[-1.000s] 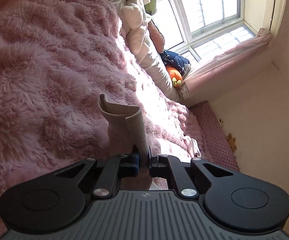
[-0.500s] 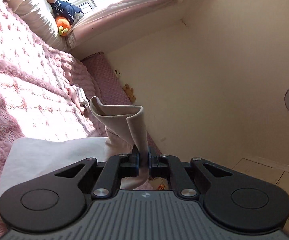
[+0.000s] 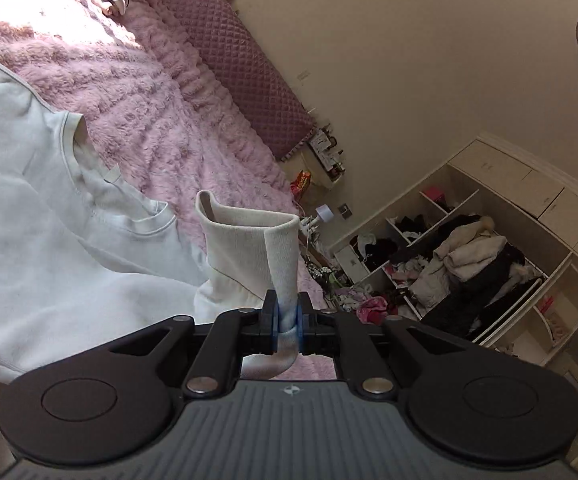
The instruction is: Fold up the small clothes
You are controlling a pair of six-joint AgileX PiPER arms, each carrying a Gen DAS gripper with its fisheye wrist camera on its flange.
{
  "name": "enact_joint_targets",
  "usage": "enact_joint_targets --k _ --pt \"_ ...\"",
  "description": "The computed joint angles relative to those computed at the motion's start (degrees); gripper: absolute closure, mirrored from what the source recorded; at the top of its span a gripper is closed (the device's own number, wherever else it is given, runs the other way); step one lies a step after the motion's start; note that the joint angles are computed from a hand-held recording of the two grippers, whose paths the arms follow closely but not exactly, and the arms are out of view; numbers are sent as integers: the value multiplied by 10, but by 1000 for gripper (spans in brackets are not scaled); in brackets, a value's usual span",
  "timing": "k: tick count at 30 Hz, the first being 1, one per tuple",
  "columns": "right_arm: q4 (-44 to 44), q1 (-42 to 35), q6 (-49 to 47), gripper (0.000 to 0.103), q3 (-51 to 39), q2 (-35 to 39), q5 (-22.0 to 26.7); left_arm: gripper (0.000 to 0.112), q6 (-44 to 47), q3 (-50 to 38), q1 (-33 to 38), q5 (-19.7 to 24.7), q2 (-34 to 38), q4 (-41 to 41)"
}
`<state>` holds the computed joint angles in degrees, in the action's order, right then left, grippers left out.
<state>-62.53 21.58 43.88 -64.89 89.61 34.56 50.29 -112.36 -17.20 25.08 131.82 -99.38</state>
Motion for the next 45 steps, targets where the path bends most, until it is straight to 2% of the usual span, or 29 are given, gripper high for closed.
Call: enact_joint_targets --k 2,3,4,5,7,9,10,13,14,16,17,19,20,21,22,23,24,28,30,32,34,36,37,41,42,43,44,45 --pt "0 -10 2 37 13 -6 3 100 -108 -31 -17 -5 28 113" --pt "5 -17 1 37 18 -10 4 97 -165 -51 -16 10 42 162" --pt "10 -21 0 37 20 -11 5 90 -216 -73 -14 30 57 201" --pt "17 -26 0 37 22 -12 5 82 -274 -110 -10 69 78 246" --pt "32 -38 2 37 19 -11 -2 80 -334 -156 -9 111 90 315" --pt "64 -53 3 32 9 -9 -19 79 -302 -143 1 138 68 301" --pt "94 -64 -1 32 -1 -6 -30 74 -252 -106 9 143 39 265" --pt "187 -100 -12 32 -30 2 -76 47 -101 28 42 134 -62 168" --pt "225 -111 -26 32 -42 7 -89 46 -68 57 54 129 -84 148" --pt "340 -139 -96 32 -62 19 -123 46 -32 124 87 108 -146 150" --pt "397 -151 -134 32 -69 29 -142 45 -42 143 105 98 -168 179" --pt "512 -168 -221 33 -92 58 -167 45 -95 172 134 63 -208 289" --pt "569 -175 -271 38 -105 71 -171 45 -123 185 147 47 -224 347" --pt "624 -183 -320 50 -138 99 -158 45 -151 197 159 34 -238 404" --pt "657 -188 -347 57 -163 119 -141 45 -171 214 172 23 -254 461" --pt "667 -191 -352 67 -203 149 -115 45 -202 220 179 17 -263 519" --pt "661 -192 -338 69 -230 170 -98 45 -215 242 189 6 -279 576" --pt "698 -205 -337 68 -300 231 -55 45 -312 263 200 13 -296 798" --pt "722 -209 -341 67 -325 252 -39 45 -319 260 197 26 -291 830" --pt "756 -215 -350 66 -340 265 -26 45 -304 262 186 18 -284 842" --pt "755 -212 -339 68 -351 273 -16 45 -341 254 167 11 -271 920" --pt "748 -207 -336 89 -355 275 -13 45 -348 243 152 10 -257 962" --pt "737 -204 -330 92 -360 276 -9 45 -343 233 145 8 -245 978" --pt "728 -200 -332 92 -352 268 -9 47 -335 225 125 -21 -216 1058" --pt "730 -202 -337 92 -349 266 -9 51 -335 224 120 -27 -215 1074" --pt "730 -202 -338 92 -348 265 -8 58 -312 223 117 -36 -209 1079" --pt "729 -202 -339 92 -348 265 -8 75 -296 221 114 -36 -207 1081" --pt "731 -203 -345 92 -346 265 -10 85 -265 217 111 -31 -203 1072"
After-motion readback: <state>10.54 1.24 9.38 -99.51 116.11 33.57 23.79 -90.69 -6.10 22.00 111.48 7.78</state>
